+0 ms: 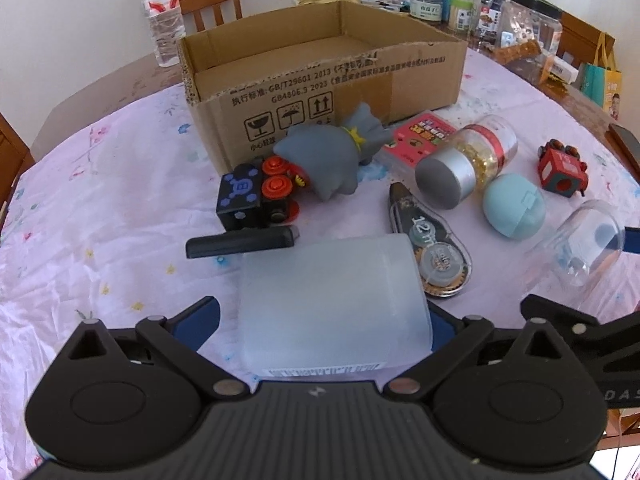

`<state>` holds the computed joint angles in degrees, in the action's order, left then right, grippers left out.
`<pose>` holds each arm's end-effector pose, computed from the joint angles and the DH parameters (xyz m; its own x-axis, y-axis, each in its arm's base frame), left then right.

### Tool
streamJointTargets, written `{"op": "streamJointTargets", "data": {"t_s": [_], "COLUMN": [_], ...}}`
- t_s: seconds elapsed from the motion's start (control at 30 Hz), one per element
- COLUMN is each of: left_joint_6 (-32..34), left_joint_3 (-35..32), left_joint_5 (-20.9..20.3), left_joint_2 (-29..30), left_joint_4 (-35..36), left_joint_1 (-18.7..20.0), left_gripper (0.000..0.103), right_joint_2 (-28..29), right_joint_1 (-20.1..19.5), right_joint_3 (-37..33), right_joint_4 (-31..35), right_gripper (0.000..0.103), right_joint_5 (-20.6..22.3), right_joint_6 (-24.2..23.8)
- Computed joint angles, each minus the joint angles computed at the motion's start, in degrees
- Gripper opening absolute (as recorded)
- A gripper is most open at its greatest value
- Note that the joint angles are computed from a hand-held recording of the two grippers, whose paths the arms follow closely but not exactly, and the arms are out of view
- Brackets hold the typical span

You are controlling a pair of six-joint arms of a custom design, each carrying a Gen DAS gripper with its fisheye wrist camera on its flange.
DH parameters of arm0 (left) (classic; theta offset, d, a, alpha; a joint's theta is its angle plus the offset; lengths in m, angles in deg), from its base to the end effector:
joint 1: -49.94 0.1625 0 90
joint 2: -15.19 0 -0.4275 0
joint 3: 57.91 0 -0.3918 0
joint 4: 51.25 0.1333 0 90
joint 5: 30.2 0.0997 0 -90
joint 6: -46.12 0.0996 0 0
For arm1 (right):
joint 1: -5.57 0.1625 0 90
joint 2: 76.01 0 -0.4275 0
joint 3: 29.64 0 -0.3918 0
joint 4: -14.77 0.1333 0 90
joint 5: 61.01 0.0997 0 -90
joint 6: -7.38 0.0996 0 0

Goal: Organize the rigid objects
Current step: 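Grasp the frosted white plastic box with the left tool while the right tool grasps the clear jar, then carry the white box and clear jar into the cardboard box and open both tools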

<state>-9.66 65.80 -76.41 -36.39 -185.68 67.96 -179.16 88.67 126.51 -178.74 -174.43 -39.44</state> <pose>-0.3566 -0.3286 0.0145 -0.6498 0.2155 -0.7289 0.5418 0.8039 -0.2452 0.0603 -0.2818 0.2847 -0.6539 -0.1766 0.7357 -0.5851 0.7345 -0.3438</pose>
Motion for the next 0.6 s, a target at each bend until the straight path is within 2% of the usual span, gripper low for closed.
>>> {"op": "streamJointTargets", "data": {"t_s": [0.13, 0.3, 0.4, 0.5, 0.6], "left_joint_6": [1.4, 2.1, 2.4, 2.3, 3.2], "left_joint_3": [0.1, 0.2, -0.1, -0.2, -0.1], "left_joint_5": [-1.3, -2.2, -2.7, -3.3, -3.7], "left_joint_2": [-0.2, -0.2, -0.2, -0.6, -1.2], "left_joint_4": [-2.5, -4.1, -3.6, -3.5, -3.6], "left_joint_1": [0.5, 0.9, 1.0, 1.3, 1.3], "left_gripper": [0.09, 0.085, 0.084, 0.084, 0.084], "right_joint_2": [1.1, 2.5, 3.6, 4.2, 3.3], "right_joint_1": [1.0, 2.6, 3.3, 3.9, 4.0], "right_joint_3": [-0.4, -0.4, -0.7, -1.1, -1.5], "right_joint_4": [-0.7, -2.7, -3.5, -3.4, -1.5], "right_gripper": [0.103, 0.103, 0.101, 0.094, 0.094], "right_joint_5": [-0.9, -2.7, -4.0, -5.3, -5.4], "right_joint_6": [0.6, 0.6, 0.6, 0.9, 1.5]}}
